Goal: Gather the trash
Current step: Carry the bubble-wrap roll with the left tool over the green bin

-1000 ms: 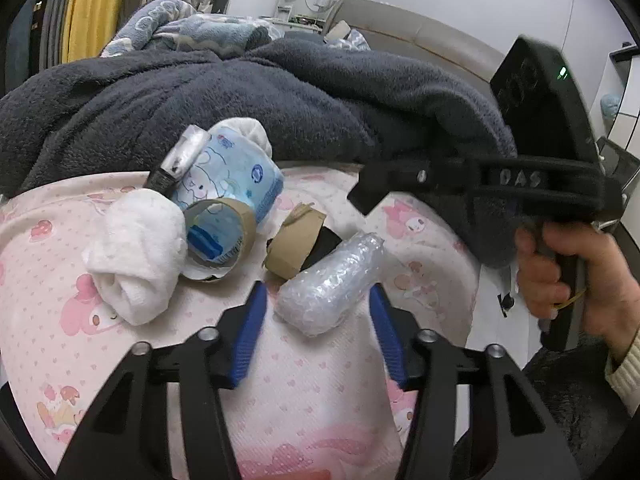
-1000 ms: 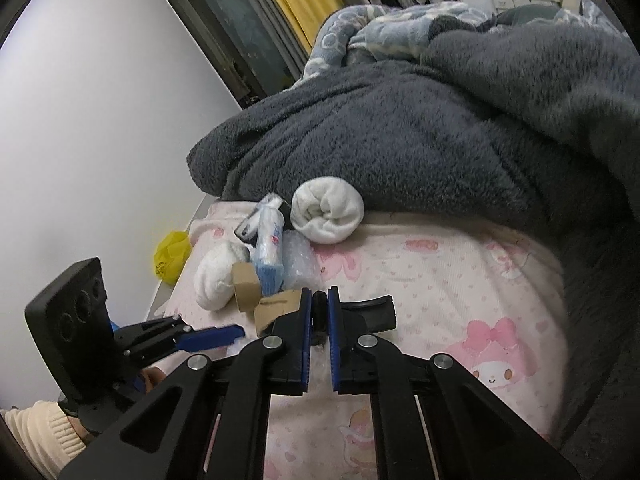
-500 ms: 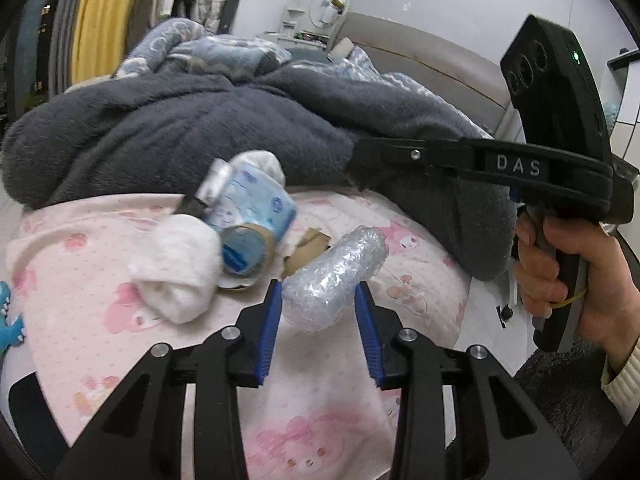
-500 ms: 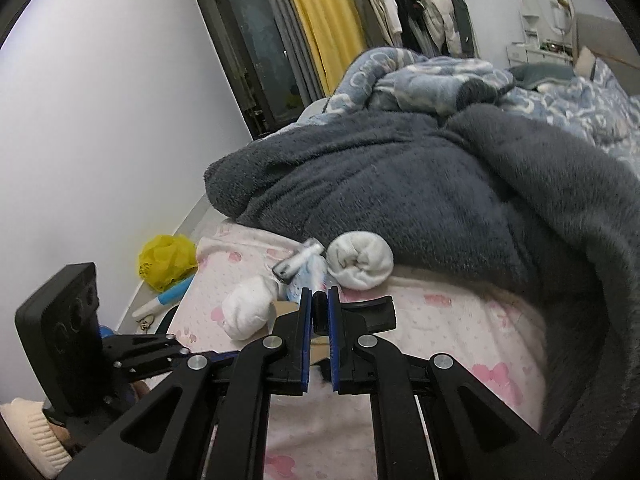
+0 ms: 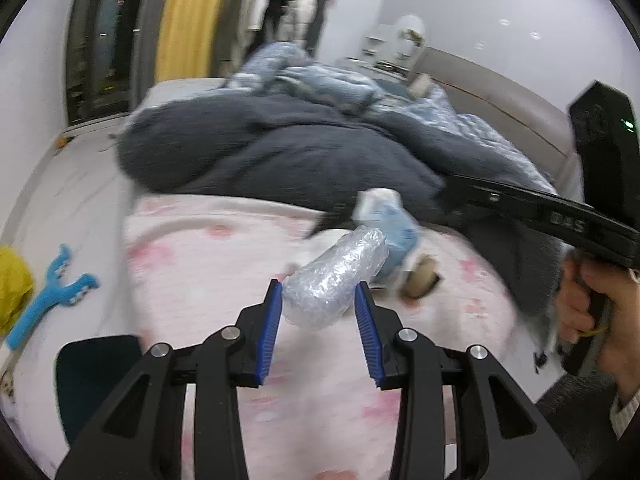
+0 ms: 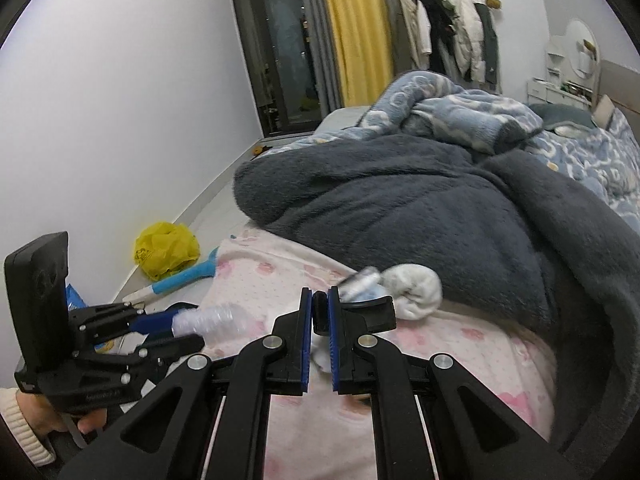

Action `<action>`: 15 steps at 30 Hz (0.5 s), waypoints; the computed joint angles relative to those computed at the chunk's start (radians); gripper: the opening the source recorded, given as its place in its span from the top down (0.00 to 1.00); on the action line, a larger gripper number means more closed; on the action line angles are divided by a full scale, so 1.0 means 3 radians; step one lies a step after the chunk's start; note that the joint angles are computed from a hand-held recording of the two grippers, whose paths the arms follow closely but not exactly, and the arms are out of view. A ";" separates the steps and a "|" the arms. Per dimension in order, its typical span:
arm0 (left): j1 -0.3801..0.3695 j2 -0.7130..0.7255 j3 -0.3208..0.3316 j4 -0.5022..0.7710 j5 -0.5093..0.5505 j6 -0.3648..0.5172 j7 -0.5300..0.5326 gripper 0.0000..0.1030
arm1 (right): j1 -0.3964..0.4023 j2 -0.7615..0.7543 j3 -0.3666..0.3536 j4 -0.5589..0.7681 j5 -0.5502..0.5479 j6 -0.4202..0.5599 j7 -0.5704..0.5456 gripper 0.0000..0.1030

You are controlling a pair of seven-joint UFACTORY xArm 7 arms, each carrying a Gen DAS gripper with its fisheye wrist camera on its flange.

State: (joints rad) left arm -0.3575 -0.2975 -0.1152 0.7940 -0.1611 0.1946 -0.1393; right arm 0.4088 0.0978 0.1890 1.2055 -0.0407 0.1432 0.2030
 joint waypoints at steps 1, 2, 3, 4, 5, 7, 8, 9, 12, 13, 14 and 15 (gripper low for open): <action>0.0107 -0.0035 -0.0056 -0.0022 0.0088 0.0027 -0.0103 0.61 | 0.0018 0.0020 0.0003 0.0030 -0.0021 0.0002 0.0019 0.93; 0.0216 -0.0079 -0.0103 -0.0053 0.0177 0.0059 -0.0215 0.61 | 0.0031 0.0043 0.0016 0.0063 -0.0016 0.0006 0.0013 0.93; 0.0308 -0.0123 -0.0134 -0.0081 0.0255 0.0094 -0.0315 0.61 | 0.0056 0.0058 0.0007 0.0086 -0.0057 0.0010 0.0054 0.93; 0.0351 -0.0164 -0.0134 -0.0111 0.0300 0.0114 -0.0366 0.61 | 0.0073 0.0080 0.0013 0.0115 -0.0062 0.0011 0.0068 0.93; 0.0453 -0.0201 -0.0172 -0.0139 0.0393 0.0141 -0.0468 0.61 | 0.0081 0.0104 0.0032 0.0147 -0.0038 0.0015 0.0055 0.93; 0.0608 -0.0250 -0.0240 -0.0167 0.0572 0.0200 -0.0636 0.61 | 0.0124 0.0158 0.0038 0.0215 -0.0051 0.0025 0.0087 0.93; 0.0675 -0.0272 -0.0257 -0.0183 0.0649 0.0238 -0.0710 0.61 | 0.0133 0.0179 0.0048 0.0241 -0.0036 0.0029 0.0081 0.93; 0.0736 -0.0299 -0.0259 -0.0207 0.0717 0.0286 -0.0774 0.61 | 0.0145 0.0202 0.0057 0.0268 -0.0023 0.0031 0.0078 0.93; 0.0803 -0.0343 -0.0216 -0.0256 0.0827 0.0386 -0.0864 0.61 | 0.0192 0.0288 0.0080 0.0377 0.0007 0.0038 0.0070 0.93; 0.0817 -0.0361 -0.0196 -0.0273 0.0851 0.0417 -0.0878 0.61 | 0.0202 0.0322 0.0097 0.0416 0.0030 0.0037 0.0053 0.93; 0.0840 -0.0384 -0.0169 -0.0298 0.0871 0.0463 -0.0889 0.61 | 0.0225 0.0352 0.0101 0.0452 0.0035 0.0039 0.0057 0.93; 0.0844 -0.0390 -0.0145 -0.0306 0.0879 0.0483 -0.0887 0.61 | 0.0242 0.0389 0.0104 0.0495 0.0039 0.0047 0.0053 0.93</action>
State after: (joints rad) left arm -0.1044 -0.4143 -0.1588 0.7023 0.1027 0.3395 -0.4056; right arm 0.4815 0.2145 0.2203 1.3539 -0.0289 0.1574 0.2190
